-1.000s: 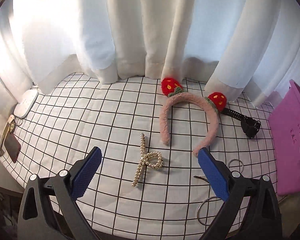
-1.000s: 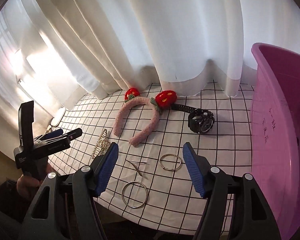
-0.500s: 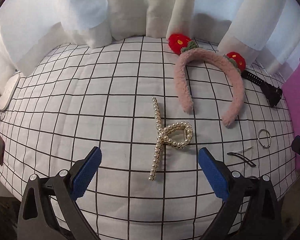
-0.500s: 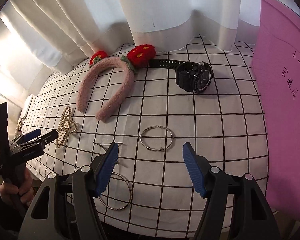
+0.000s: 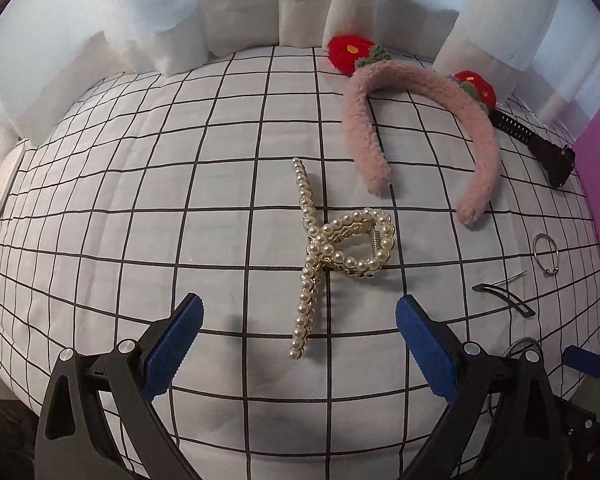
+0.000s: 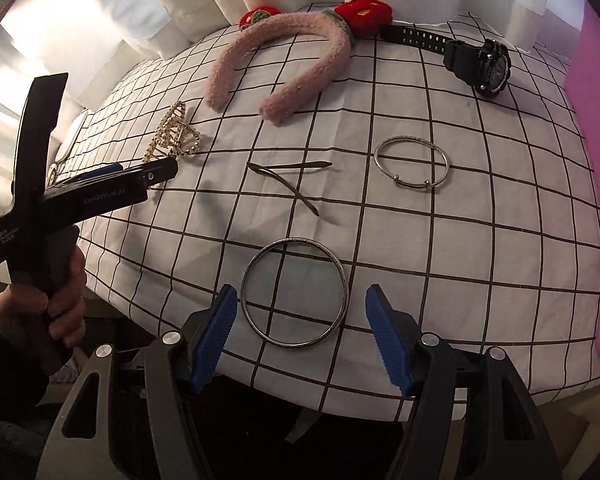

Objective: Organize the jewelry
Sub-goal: 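Grasp the pearl hair claw with the left tool while the right tool grasps the large silver bangle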

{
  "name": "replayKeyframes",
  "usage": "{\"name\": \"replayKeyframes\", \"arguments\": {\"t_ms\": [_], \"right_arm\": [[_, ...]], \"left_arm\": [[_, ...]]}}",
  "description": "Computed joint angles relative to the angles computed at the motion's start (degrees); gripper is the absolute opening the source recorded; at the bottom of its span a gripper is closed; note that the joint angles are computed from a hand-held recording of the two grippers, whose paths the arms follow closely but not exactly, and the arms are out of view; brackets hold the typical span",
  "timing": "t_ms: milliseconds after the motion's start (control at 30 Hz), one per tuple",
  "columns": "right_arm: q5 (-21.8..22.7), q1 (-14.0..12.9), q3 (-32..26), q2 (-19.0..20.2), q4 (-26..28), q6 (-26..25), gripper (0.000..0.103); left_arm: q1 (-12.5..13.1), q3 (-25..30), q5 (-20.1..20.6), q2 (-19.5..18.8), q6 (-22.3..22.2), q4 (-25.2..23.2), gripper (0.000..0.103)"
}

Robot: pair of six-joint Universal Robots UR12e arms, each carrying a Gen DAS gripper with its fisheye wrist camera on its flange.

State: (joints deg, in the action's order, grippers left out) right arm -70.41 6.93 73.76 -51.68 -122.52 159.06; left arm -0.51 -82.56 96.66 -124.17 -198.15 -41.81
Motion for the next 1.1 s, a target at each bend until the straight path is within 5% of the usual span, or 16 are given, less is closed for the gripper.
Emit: {"name": "replayKeyframes", "arguments": {"t_ms": [567, 1100], "right_arm": [[-6.5, 2.4, 1.5, 0.2, -2.2, -1.9, 0.065], [-13.1, 4.9, 2.5, 1.3, -8.7, -6.1, 0.094]], "left_arm": [[-0.6, 0.8, 1.2, -1.6, 4.0, 1.6, 0.095], [-0.4, -0.4, 1.3, -1.8, 1.9, 5.7, 0.098]]}}
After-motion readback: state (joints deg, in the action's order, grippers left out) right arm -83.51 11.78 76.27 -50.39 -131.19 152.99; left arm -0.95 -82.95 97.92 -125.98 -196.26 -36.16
